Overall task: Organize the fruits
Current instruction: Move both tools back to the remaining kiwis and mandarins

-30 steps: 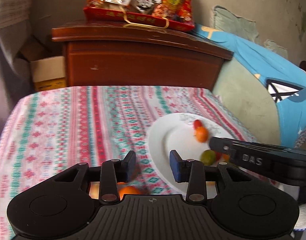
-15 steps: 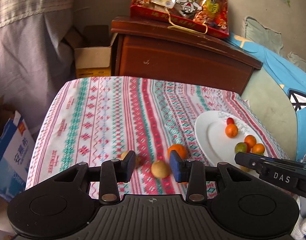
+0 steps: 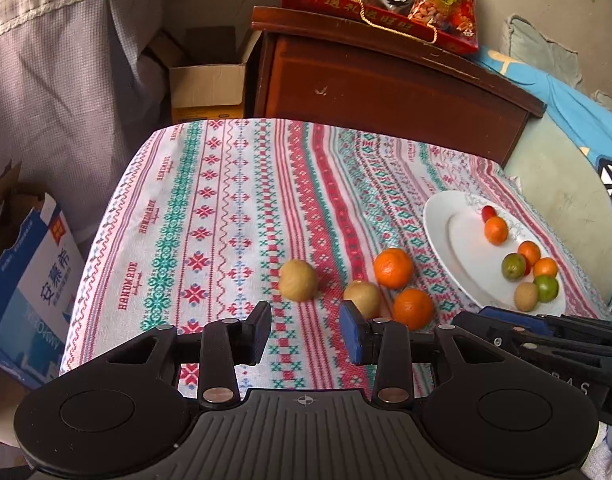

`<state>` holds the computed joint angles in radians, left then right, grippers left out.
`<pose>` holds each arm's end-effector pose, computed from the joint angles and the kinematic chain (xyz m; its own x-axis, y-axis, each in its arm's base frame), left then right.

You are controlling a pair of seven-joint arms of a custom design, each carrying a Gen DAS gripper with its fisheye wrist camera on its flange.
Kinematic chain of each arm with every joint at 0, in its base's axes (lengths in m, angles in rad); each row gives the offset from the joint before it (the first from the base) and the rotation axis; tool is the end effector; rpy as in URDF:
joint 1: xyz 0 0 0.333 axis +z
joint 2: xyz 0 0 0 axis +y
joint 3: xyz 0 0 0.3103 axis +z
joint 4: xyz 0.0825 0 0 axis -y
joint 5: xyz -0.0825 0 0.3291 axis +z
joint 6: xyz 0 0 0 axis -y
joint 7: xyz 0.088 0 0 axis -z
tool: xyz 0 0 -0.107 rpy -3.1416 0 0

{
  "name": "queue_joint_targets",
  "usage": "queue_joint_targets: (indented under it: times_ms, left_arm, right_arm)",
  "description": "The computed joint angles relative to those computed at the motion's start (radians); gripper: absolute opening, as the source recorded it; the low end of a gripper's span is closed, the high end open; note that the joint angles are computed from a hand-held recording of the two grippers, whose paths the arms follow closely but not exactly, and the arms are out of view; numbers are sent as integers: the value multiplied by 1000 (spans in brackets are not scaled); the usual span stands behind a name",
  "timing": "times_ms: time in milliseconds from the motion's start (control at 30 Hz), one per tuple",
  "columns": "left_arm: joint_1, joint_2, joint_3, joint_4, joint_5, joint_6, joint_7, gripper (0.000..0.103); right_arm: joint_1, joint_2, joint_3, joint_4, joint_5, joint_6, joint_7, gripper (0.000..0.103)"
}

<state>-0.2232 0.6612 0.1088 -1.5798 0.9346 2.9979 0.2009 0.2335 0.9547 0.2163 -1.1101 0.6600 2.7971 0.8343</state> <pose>0.6697 -0.1517 0.3454 0.2392 -0.9543 0.1792 -0.6288 -0.2929 -0.7203 0.7237 0.2407 0.3356 0.5409 -0.8077 -0.2346 -0.6354 -0.2097 -0.7431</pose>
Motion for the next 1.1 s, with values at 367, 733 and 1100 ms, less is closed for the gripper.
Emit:
queue_joint_targets:
  times_ms: [367,733,1100]
  left_arm:
    - [-6,68,38,80,5,25,-54,36]
    - [-13,131,47,159,-15,-2,-19,36]
    - [-29,152,68,189,4,-4,-22,33]
  right_arm:
    - [27,87,-21,140,-58,-65,74,34]
    - [46,155,-34,252,-110,-112,123,35]
    - [55,203,-36,332,-143,-150,152,35]
